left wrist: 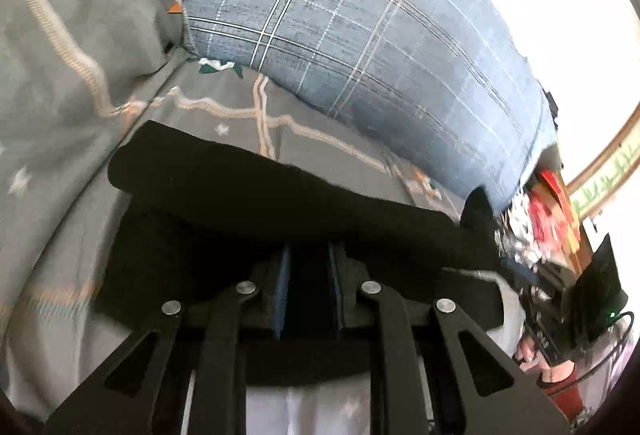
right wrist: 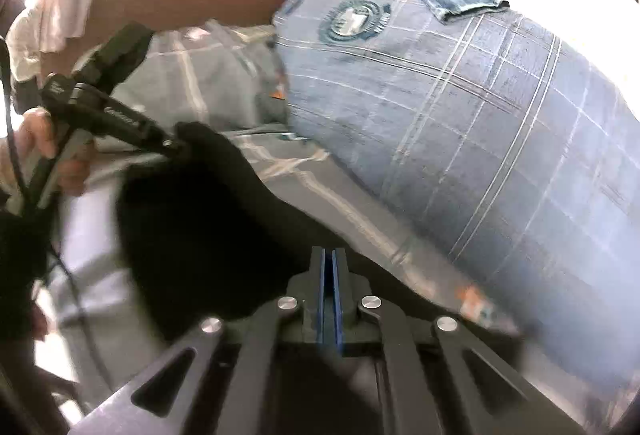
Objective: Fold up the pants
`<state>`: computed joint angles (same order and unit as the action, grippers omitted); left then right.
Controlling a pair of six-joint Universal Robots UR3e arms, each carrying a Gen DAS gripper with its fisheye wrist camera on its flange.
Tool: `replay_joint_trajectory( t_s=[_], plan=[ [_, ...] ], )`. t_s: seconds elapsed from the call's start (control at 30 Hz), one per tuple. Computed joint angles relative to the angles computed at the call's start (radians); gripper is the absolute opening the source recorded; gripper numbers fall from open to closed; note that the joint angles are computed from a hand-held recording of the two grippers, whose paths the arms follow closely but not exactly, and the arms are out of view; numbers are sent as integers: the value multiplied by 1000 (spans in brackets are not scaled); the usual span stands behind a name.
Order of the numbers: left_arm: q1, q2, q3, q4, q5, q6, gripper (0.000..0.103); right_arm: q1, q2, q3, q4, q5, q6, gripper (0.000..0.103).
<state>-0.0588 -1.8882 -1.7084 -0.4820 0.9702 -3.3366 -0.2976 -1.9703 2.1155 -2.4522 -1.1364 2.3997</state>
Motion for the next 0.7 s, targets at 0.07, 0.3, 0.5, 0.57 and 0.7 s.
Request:
replay_joint_trajectory(
  t_s=[0.07, 0.3, 0.5, 0.57, 0.7],
  plan=[
    [28, 76, -115, 3, -17, 24, 62, -2, -133, 113, 54, 2, 15, 2],
    [119, 192, -305, 46, -6, -13, 74, 30, -140, 294, 7, -90, 188, 5],
    [103, 149, -226, 80, 132, -39, 78, 129, -65, 218, -123, 3, 285, 31],
    [100, 118, -202, 80, 140, -32, 78, 234, 90, 163, -246, -19, 343, 31],
    [70, 81, -163, 79, 174, -10, 78, 459, 441, 1, -463, -149, 413, 29]
  ],
)
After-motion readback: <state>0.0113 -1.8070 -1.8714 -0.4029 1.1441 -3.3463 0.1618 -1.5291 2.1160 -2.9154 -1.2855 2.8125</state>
